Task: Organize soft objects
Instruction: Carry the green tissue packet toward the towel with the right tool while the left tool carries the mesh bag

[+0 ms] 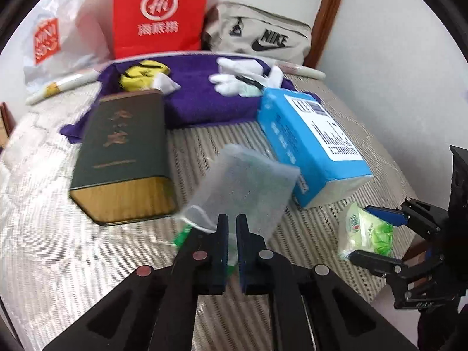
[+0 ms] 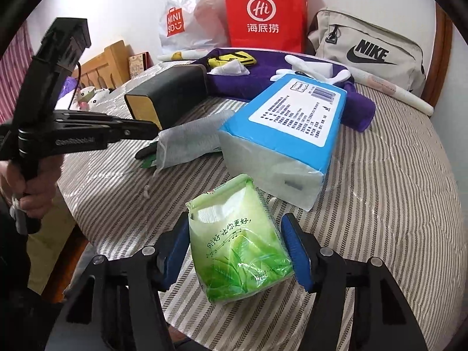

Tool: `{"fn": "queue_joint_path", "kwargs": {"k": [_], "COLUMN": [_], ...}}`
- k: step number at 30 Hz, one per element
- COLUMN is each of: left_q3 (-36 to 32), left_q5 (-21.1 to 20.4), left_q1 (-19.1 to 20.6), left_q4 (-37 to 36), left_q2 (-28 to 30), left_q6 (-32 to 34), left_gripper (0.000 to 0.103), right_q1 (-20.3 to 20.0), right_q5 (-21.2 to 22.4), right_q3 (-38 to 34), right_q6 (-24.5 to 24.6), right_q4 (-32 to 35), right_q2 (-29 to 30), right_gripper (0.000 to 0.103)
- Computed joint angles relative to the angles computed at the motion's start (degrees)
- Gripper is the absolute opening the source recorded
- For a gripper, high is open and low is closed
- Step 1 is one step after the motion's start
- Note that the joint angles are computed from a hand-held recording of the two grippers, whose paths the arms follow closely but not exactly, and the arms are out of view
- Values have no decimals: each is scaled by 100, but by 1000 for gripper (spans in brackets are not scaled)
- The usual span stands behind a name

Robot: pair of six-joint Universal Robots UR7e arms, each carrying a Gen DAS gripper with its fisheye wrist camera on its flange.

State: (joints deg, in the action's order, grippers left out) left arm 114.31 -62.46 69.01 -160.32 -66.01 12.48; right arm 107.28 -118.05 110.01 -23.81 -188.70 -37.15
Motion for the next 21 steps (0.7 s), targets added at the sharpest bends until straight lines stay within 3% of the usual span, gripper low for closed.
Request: {"fn": "queue_joint_path", "kwargs": {"k": [2, 3, 5, 8, 15, 19, 21], "left_q3": [-90, -77, 3, 2, -265, -365, -418], "left_q5": [-184, -180, -2, 191, 703, 926, 741], "left_q1": [33, 15, -77, -183, -263, -228, -157], "left_q4": [143, 59, -327, -656, -410, -290, -218], "left_q2": [70, 101, 189, 330, 744, 855, 816], "left_q6": [-56, -18, 196, 520, 925, 763, 645], "left_gripper": [35, 40, 59, 65, 67, 66, 59], "right_q1": [1, 1, -7, -51, -113, -145, -161], "right_q5": [16, 13, 6, 24, 82, 181, 313], "right_q3": [22, 38, 69, 97, 166, 287, 350], "right_q6": [42, 44, 50, 109, 119, 92, 105], "right_q4": [55, 67, 84, 154, 52, -182, -198], "right_q2": [-27, -37, -51, -75, -109, -242, -352], "right_gripper": [62, 62, 62, 62, 62, 61, 61]}}
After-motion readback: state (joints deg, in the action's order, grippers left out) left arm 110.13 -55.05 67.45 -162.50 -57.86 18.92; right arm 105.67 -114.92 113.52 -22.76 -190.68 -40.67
